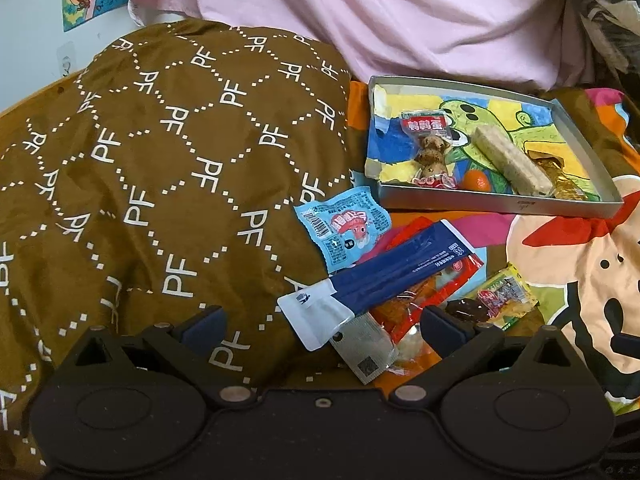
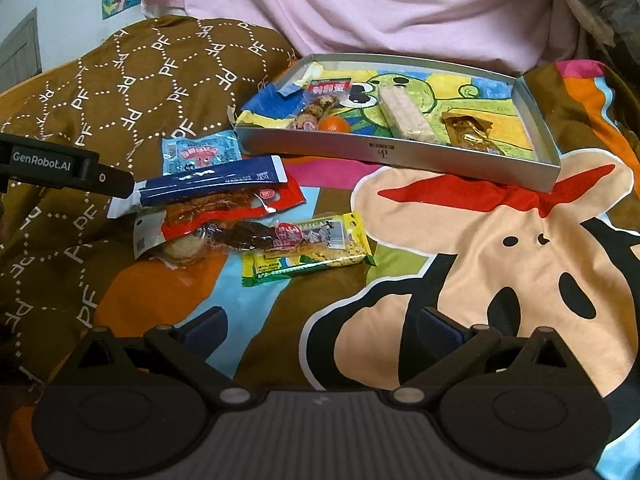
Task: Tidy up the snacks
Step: 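Grasp the clear jerky packet with the right tool while the left tool grasps the blue stick packet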
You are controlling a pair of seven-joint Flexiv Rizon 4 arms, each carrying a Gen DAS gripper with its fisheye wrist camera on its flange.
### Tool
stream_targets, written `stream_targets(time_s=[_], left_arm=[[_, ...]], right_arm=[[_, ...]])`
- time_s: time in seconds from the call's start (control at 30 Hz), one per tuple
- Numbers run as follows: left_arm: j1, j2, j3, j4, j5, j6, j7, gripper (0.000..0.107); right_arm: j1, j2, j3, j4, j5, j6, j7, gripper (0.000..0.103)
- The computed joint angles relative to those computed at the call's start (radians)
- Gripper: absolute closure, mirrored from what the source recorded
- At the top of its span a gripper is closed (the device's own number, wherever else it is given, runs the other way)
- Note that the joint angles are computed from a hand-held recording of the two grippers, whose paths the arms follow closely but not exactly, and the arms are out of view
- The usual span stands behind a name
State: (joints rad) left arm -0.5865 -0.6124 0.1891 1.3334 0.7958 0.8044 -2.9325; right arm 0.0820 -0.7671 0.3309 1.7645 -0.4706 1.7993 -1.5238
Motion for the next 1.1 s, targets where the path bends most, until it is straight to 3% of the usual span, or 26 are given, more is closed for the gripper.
stream_targets(time_s=[0.43, 0.57, 0.77, 0.87, 1.0, 1.1], left_arm=[[0.012, -0.032, 0.018, -0.025, 0.012, 0.019, 0.03, 0.005], [0.019, -0.046, 0.029, -0.039, 0.042, 0.062, 0.058, 0.005], [0.09, -0.07, 0.015, -0.031, -0.008, 0.235, 0.163, 0.005], [0.094, -0.095, 0.042, -0.042, -0.029, 0.295, 0.203, 0.005], [0.13, -0.126, 0.049, -0.041, -0.077, 0.433, 0.272, 0.005], [0.18, -0.145, 0.012, -0.033, -0.13, 0.527, 0.38, 0.005]], right_arm=[[0.092, -0.032, -0.093, -0.041, 0.015, 0.053, -0.018, 0.0], [0.071, -0.062, -0.069, -0.075, -0.035, 0.052, -0.042, 0.0], [-0.082, -0.169, 0.152, -0.194, -0.182, -0.051, -0.146, 0.0], [-0.114, -0.215, 0.23, -0.251, -0.206, -0.117, -0.236, 0.0], [-0.178, -0.295, 0.39, -0.317, -0.233, -0.23, -0.396, 0.0], [-0.214, -0.351, 0.504, -0.36, -0.236, -0.336, -0.534, 0.0]])
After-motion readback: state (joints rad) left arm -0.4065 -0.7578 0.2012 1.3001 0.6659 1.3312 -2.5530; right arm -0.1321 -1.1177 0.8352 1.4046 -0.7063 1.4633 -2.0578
